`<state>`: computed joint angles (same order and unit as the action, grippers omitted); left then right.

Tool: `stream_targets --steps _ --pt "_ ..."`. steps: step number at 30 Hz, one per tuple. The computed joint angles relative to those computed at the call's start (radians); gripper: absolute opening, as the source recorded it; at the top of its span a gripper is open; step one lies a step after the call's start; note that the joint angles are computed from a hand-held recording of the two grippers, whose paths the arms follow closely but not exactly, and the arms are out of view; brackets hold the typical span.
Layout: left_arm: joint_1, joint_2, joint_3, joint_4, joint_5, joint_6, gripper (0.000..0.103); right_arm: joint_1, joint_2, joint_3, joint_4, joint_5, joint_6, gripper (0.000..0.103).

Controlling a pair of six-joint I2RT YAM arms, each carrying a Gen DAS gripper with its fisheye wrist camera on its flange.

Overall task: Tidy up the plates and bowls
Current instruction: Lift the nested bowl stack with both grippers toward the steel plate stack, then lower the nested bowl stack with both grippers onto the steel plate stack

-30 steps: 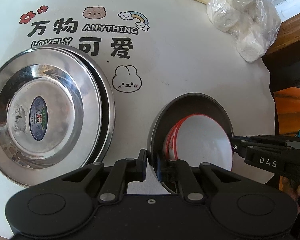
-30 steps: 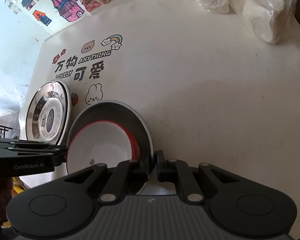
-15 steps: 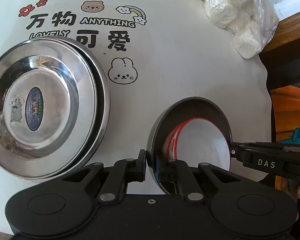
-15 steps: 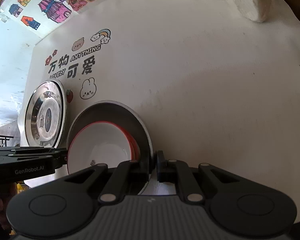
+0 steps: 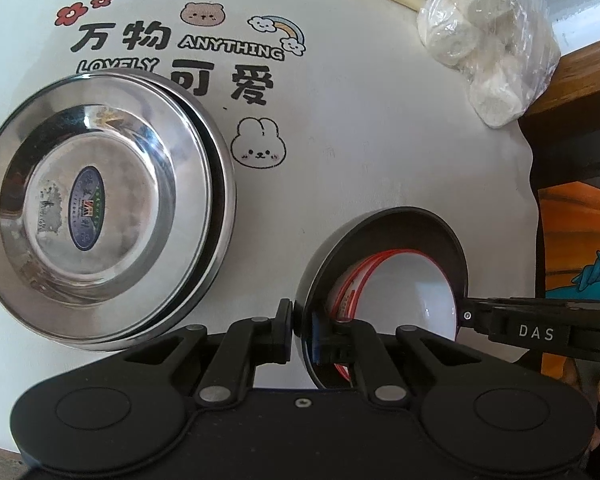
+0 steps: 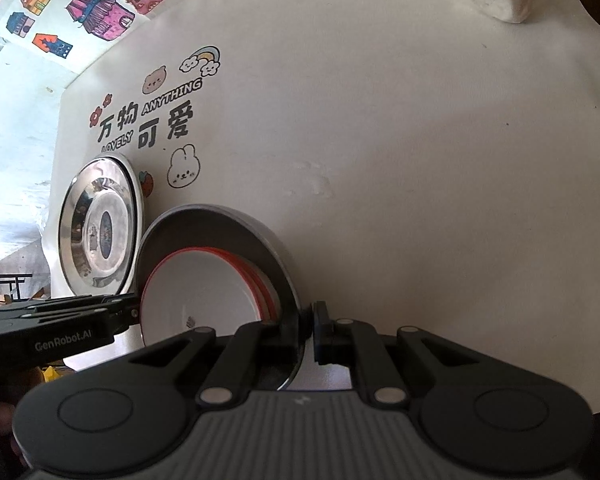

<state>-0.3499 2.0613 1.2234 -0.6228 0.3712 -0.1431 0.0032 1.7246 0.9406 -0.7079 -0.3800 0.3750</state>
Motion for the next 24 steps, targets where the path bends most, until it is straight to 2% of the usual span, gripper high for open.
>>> stream_targets --steps 14,24 --pt "0.099 -0.036 0.036 -0.057 0.05 -0.013 0.007 0.035 0.025 0.124 -0.067 -0.006 0.001 0.008" --pt "0.207 -0.058 0.05 -0.087 0.048 -0.002 0.007 0.119 0.118 0.28 -0.092 -0.02 0.02 0.008"
